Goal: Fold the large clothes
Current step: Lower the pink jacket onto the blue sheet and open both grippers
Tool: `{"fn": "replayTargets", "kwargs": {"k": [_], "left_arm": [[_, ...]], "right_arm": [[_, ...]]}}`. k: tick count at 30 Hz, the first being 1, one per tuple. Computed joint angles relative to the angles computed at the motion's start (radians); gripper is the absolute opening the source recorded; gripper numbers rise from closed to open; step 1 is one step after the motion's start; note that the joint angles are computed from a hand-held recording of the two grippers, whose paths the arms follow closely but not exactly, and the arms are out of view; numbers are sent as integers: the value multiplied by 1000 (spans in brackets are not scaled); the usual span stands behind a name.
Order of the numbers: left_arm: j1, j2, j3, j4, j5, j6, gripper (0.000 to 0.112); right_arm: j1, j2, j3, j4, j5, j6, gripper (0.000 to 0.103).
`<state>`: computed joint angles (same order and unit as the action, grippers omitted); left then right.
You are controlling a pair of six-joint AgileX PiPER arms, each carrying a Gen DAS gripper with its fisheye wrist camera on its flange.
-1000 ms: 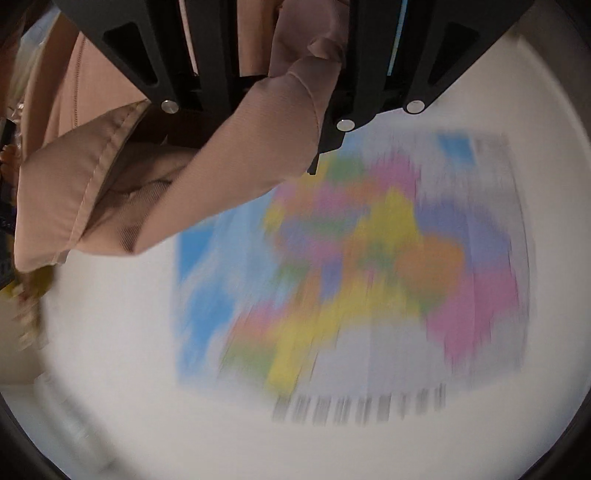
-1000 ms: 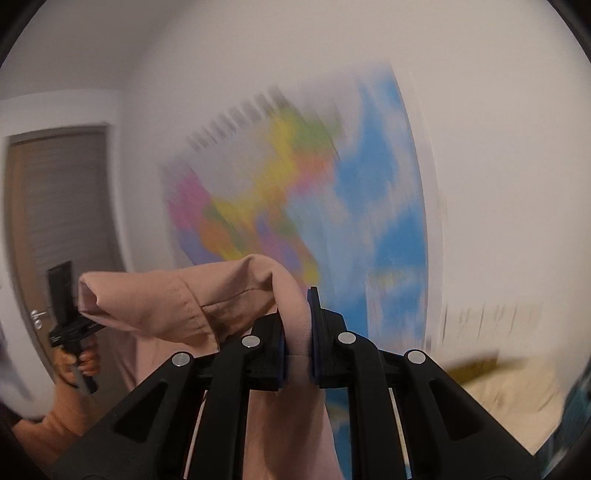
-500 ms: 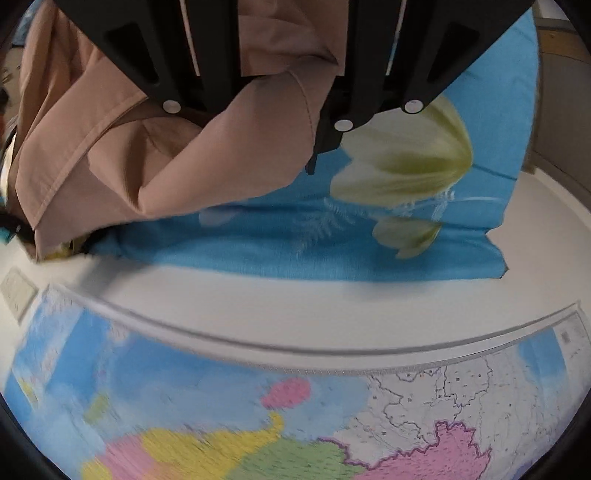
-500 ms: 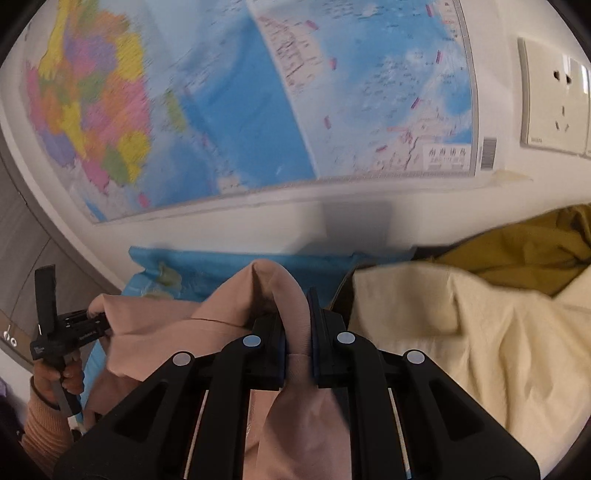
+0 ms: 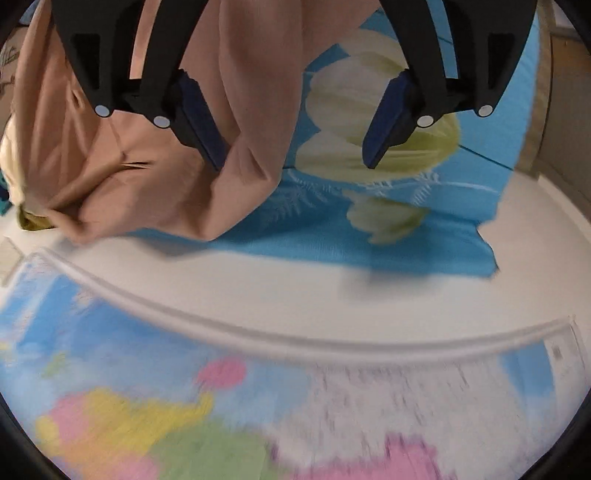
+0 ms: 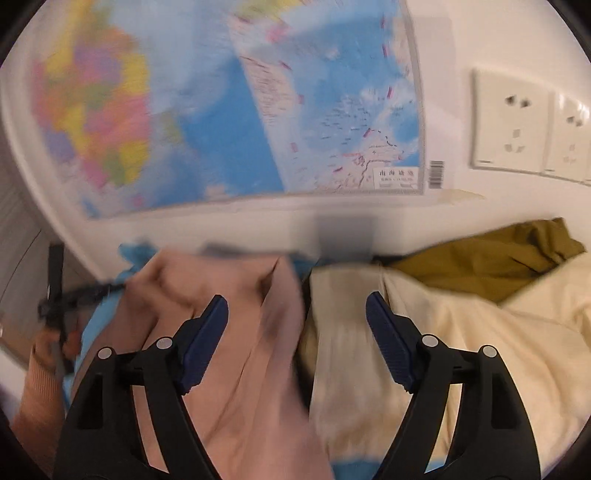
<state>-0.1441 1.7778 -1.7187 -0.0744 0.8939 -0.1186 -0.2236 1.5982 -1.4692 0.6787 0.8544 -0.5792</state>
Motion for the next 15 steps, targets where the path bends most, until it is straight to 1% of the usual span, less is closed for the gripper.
{"fn": "replayTargets", "kwargs": {"k": [1,2,3,4,6,7,9,10,11,12,13,14,15], "left_arm": [[8,-35,37,-36,-14,45,77],[5,-82,85,-63,-25,94,78],[-4,-119,127,-66,-36,127,79],[-22,-155,164,-52,-42,144,80],[-57,-227,277,-38,-82,186,81],[-70,-254,317,-33,-88,198,82],[-98,-309,414,22,-130,174,82],[-106,-333,457,37,-147,162,82],[-95,-355,508,21,-169,174,82],[-68,-375,549,-28,-187,211,82],[-22,-403,599,-109,-205,272,82],[13,-419,626,-161,-209,308,82],[63,-436,660,-227,-221,357,82]], "right_arm": [[-24,-54,59,30,26,-66,83],[-26,-134,146,30,31,-119,89],[-36,-198,217,26,34,-159,92],[-44,-289,314,10,37,-200,94],[-58,-421,448,-25,59,-242,94],[-73,-494,526,-32,80,-272,98],[-94,-584,639,-55,107,-302,97],[-60,-617,690,-104,84,-269,97],[-20,-659,761,-175,32,-221,97],[-14,-668,794,-206,20,-208,95],[-47,-676,827,-200,23,-229,82],[-115,-665,859,-159,57,-291,58],[-153,-641,868,-134,75,-318,46]]}}
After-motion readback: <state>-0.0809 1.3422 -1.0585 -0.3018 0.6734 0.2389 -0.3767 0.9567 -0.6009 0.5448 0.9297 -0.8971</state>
